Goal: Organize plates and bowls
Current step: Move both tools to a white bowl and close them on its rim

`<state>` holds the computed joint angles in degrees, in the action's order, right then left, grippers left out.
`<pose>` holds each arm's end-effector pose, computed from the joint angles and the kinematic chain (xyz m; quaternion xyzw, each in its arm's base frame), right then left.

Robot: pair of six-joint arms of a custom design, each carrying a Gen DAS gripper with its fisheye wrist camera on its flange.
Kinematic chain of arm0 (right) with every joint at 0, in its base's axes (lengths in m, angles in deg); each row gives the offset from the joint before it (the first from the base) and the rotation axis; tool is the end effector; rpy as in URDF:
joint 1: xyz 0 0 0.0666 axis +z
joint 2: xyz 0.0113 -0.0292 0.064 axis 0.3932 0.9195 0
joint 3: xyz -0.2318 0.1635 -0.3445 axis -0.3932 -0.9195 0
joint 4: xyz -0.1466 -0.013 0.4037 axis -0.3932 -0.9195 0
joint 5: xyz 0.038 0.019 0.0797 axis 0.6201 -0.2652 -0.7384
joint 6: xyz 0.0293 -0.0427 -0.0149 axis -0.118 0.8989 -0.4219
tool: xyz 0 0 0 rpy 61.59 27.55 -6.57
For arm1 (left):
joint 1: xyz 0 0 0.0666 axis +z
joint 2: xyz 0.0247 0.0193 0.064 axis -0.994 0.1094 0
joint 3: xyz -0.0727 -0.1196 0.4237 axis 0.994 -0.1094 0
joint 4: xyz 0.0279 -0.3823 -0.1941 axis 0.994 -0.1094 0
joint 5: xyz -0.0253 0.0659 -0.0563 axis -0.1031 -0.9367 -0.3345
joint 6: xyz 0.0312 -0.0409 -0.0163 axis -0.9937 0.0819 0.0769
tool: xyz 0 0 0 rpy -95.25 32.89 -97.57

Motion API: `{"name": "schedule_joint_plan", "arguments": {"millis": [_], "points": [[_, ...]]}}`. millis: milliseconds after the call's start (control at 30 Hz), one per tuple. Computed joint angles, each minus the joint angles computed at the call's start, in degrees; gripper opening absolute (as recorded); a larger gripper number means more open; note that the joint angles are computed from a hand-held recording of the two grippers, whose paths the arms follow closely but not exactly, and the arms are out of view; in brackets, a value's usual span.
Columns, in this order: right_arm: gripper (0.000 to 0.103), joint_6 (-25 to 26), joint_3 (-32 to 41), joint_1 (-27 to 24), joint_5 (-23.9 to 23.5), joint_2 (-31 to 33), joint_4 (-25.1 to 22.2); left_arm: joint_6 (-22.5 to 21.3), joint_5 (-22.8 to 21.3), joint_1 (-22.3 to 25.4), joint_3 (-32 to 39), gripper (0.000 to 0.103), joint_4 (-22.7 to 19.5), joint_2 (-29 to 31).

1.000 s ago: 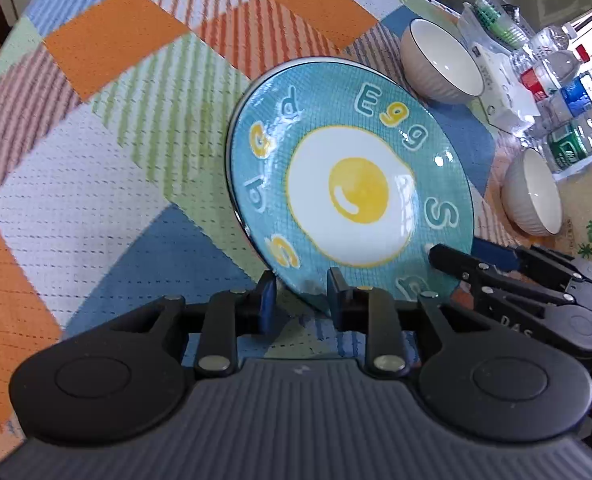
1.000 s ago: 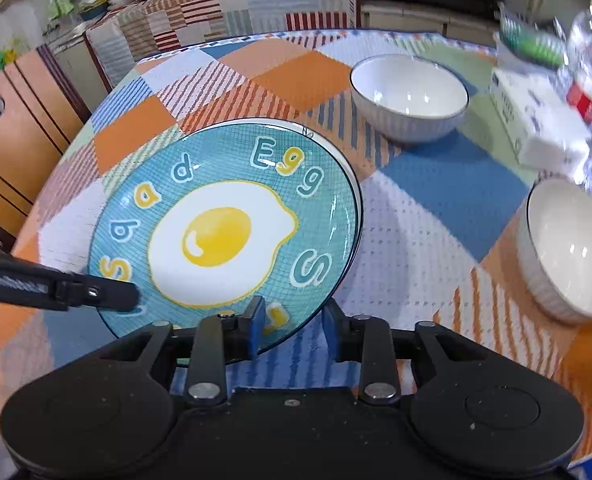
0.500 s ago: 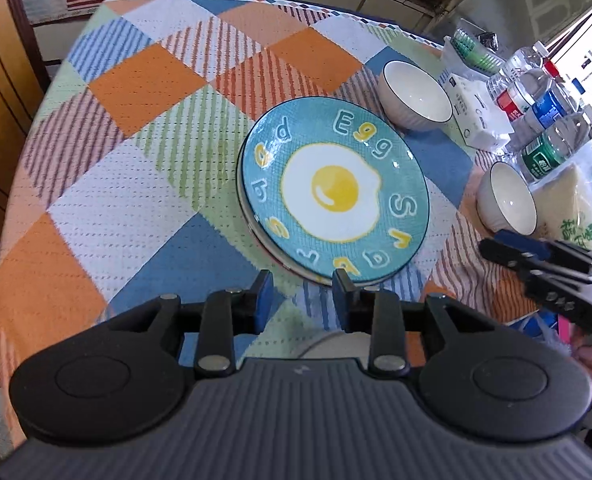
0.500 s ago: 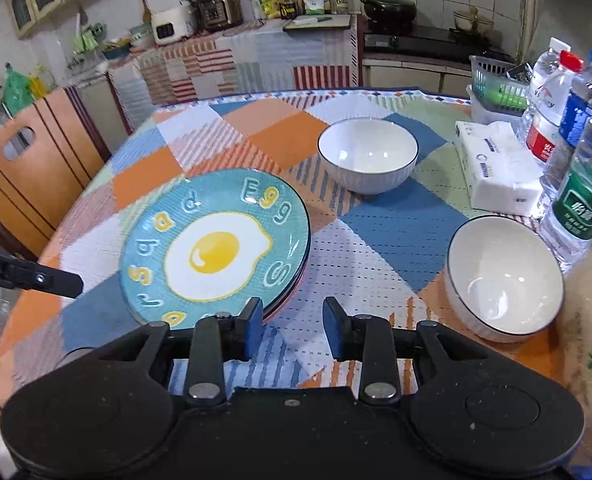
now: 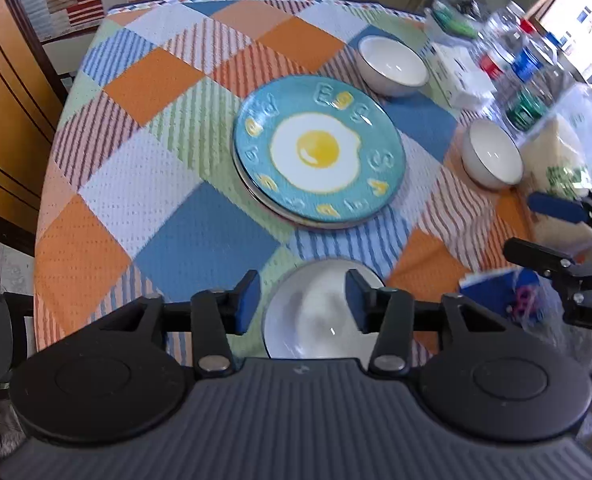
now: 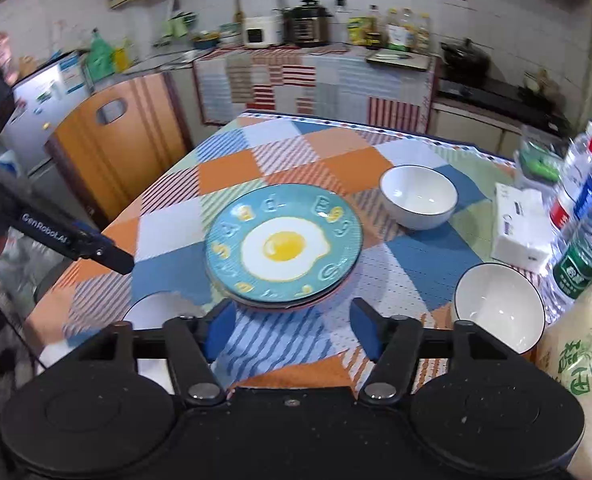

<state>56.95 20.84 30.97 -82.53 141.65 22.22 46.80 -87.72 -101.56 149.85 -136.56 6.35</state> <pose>0.4897 0.0855 0.3906 -0.3954 0.8359 0.1902 0.3297 0.3904 -0.1246 0.3993 -0.1365 0.9636 -0.0807 0.2153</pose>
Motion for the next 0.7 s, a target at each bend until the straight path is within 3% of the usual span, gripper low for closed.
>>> {"name": "schedule_joint_plan", "arguments": {"millis": [167,367,533,700], "points": [[0.091,3.18,-0.63,-0.01,-1.13,-1.71,-2.91,-0.18,-1.9,-3.13,0.47,0.061,-2.46,-0.63],[0.096,8.58,-2.54,0.16,-0.64,-3.42,-4.38,-0.14,-3.14,-5.64,0.33,0.07,-3.84,-0.84],[0.096,13.07,-2.1,0.35,-0.39,-1.59,-11.41,-0.65,-3.48,-6.44,-0.64,0.076,-4.16,-0.67],[0.096,15.13,-2.98,0.99,-0.81,0.9,-13.02,-0.46,-3.01,-6.13,-2.5,0.079,-3.33,-0.21]]}}
